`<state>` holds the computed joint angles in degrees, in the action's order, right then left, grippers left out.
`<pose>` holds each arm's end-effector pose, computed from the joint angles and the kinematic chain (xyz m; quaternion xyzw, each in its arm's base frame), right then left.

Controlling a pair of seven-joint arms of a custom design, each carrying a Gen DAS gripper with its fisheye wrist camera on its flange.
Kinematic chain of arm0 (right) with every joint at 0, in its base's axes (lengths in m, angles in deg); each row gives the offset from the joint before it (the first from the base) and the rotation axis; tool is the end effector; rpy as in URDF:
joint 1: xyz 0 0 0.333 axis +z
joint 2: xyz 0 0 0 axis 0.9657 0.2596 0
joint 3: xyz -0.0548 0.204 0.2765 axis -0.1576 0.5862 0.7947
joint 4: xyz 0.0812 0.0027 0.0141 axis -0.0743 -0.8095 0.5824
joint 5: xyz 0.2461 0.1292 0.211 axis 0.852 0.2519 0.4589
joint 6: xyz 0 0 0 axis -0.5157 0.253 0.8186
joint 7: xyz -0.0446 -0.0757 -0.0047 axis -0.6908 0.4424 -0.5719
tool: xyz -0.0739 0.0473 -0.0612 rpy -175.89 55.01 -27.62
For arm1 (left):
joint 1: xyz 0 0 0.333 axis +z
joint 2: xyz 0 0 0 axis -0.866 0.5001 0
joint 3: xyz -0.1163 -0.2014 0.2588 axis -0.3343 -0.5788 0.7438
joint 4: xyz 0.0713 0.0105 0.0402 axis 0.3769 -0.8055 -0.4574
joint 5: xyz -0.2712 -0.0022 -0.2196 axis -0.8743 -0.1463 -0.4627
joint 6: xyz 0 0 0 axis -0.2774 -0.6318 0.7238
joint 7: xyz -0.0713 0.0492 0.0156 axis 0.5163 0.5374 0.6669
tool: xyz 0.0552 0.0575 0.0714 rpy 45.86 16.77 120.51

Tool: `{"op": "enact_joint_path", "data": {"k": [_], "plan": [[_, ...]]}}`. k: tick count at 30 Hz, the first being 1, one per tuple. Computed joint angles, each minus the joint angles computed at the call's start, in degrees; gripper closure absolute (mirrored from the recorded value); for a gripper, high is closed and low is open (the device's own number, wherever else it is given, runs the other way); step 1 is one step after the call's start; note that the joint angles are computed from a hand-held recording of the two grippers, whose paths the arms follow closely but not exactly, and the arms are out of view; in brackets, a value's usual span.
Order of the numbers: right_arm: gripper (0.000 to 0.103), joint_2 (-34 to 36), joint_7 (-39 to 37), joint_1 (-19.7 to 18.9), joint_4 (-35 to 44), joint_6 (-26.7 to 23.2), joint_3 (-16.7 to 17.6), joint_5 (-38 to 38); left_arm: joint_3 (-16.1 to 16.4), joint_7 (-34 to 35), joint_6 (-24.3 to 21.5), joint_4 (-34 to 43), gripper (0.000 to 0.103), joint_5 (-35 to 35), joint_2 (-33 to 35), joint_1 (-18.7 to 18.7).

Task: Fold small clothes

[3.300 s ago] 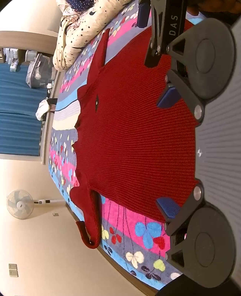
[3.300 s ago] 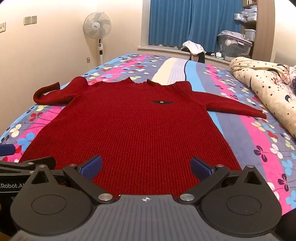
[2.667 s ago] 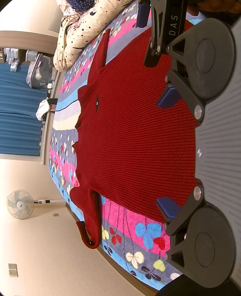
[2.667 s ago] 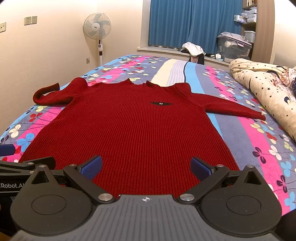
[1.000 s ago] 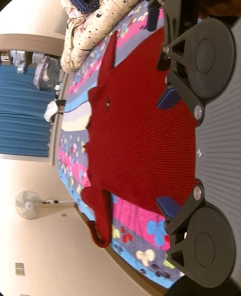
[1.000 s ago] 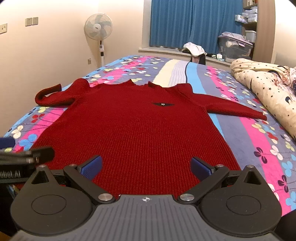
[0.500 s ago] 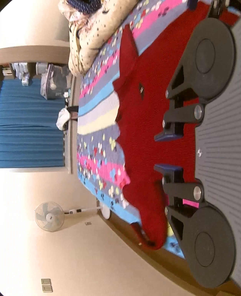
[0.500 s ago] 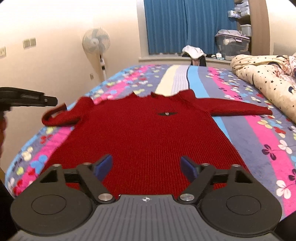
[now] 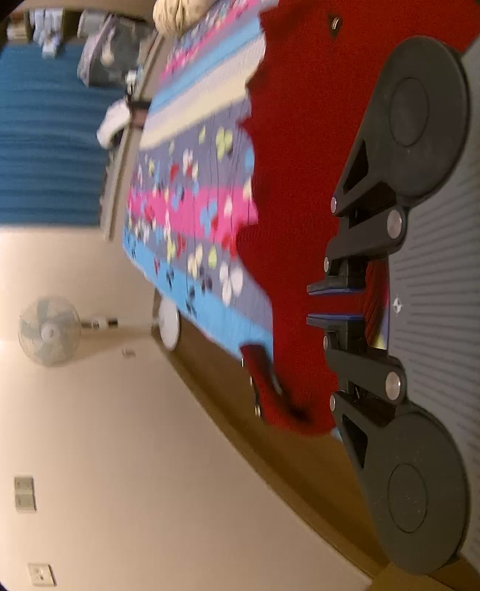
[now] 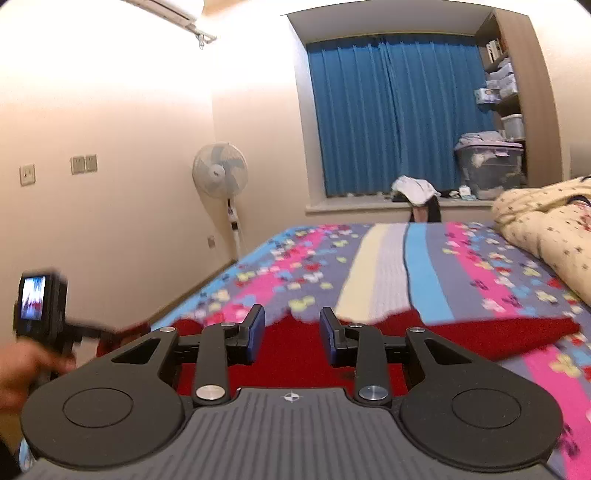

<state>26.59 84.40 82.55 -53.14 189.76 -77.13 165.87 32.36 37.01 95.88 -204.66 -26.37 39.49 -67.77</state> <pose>0.4916 0.0160 0.6022 -0.6770 0.4081 -0.2185 0.5722 0.5085 -0.1475 0.5525 -0.8047 0.3983 -0.1762 0.4034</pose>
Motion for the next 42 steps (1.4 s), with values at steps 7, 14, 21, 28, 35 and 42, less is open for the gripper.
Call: {"op": "enact_joint_path", "data": {"k": [7,14,21,28,35,42], "plan": [[0.048,16.9,7.1,2.0,16.7,4.4,4.6,-5.0,3.5,-6.5,-0.9,-0.4,0.091,-3.8,1.2,4.5],[0.060,26.4,22.0,2.3,20.4,5.2,7.0,-20.8,4.7,-4.3,-4.4,1.6,0.020,-4.7,4.6,6.8],[0.064,27.4,18.5,0.1,21.3,3.5,10.2,-20.4,5.8,-3.1,-4.3,4.1,0.039,-2.5,9.5,7.3],[0.064,28.6,21.7,-1.3,23.1,-0.2,9.7,-22.9,4.0,-2.2,-10.9,8.2,0.092,5.9,7.3,2.0],[0.063,30.1,30.0,-3.5,26.3,-6.5,9.4,-23.8,-0.5,-6.6,10.4,9.4,0.090,12.1,3.0,-1.8],[0.057,33.3,46.3,-4.1,29.3,-7.6,8.1,-27.9,-0.9,23.9,26.4,7.5,0.047,-22.1,9.9,-1.5]]}}
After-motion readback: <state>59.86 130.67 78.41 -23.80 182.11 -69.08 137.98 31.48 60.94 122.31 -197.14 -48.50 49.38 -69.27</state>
